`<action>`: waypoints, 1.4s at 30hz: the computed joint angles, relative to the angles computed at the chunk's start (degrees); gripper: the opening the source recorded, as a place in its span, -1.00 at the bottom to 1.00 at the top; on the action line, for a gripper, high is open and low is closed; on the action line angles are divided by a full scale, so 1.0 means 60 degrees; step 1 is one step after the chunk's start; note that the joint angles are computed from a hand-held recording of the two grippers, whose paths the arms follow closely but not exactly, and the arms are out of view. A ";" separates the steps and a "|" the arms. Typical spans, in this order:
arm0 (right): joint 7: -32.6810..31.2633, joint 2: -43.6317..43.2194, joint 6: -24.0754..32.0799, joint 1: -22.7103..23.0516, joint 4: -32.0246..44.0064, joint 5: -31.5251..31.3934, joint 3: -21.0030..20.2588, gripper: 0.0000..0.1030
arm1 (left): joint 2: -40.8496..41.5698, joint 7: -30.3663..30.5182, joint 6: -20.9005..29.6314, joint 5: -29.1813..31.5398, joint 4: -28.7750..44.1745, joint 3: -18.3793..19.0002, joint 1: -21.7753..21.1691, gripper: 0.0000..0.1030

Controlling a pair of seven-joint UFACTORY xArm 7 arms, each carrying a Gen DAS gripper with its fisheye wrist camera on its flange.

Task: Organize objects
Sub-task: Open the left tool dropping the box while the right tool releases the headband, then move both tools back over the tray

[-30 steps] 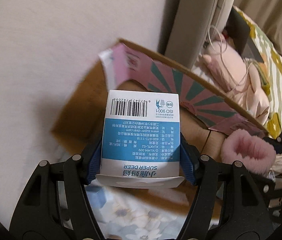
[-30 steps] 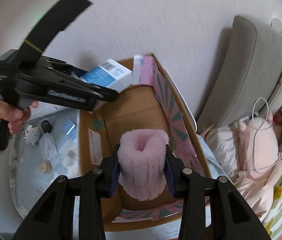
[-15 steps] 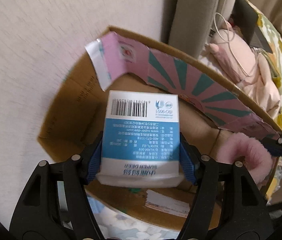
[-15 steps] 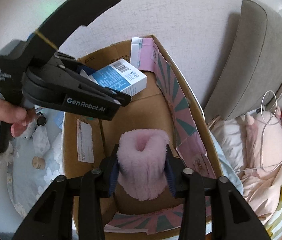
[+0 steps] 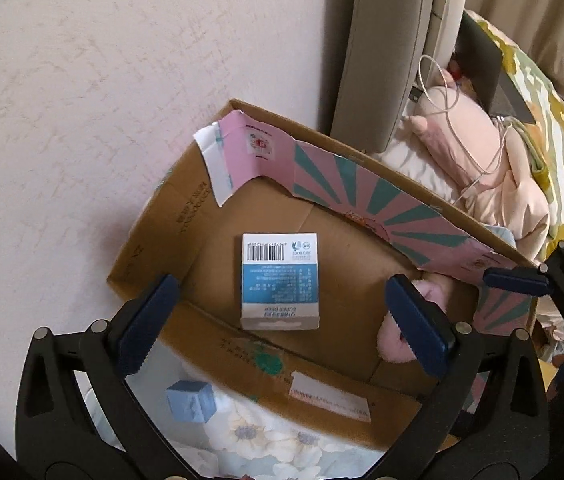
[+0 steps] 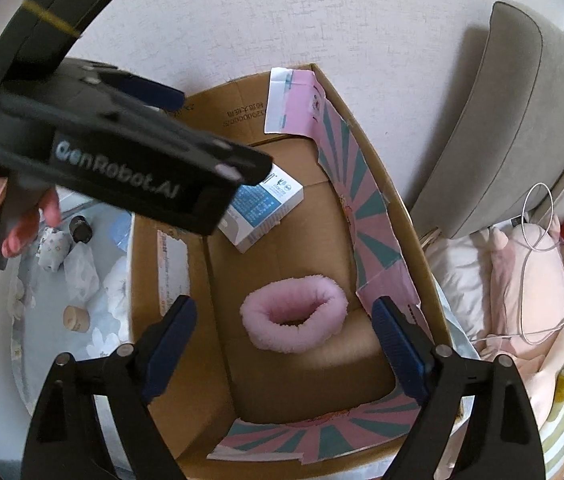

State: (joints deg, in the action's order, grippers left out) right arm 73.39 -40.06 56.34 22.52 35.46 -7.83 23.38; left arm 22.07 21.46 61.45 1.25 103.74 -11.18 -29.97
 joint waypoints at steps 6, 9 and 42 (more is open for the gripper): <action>0.0025 -0.0029 0.0484 -0.0122 0.0568 -0.0313 0.0219 0.69 | -0.1241 0.0279 -0.0541 -0.0883 -0.1029 -0.0078 0.0584 1.00; -0.0031 0.0065 0.0798 -0.0227 0.1040 -0.0549 0.0356 0.69 | -0.2057 0.0421 -0.0883 -0.1529 -0.1634 -0.0039 0.0983 1.00; 0.0233 0.5162 0.0321 0.0447 0.6423 -0.5306 0.1065 0.69 | -0.8376 0.0128 -0.4232 -0.2077 -0.7782 0.2223 0.3700 1.00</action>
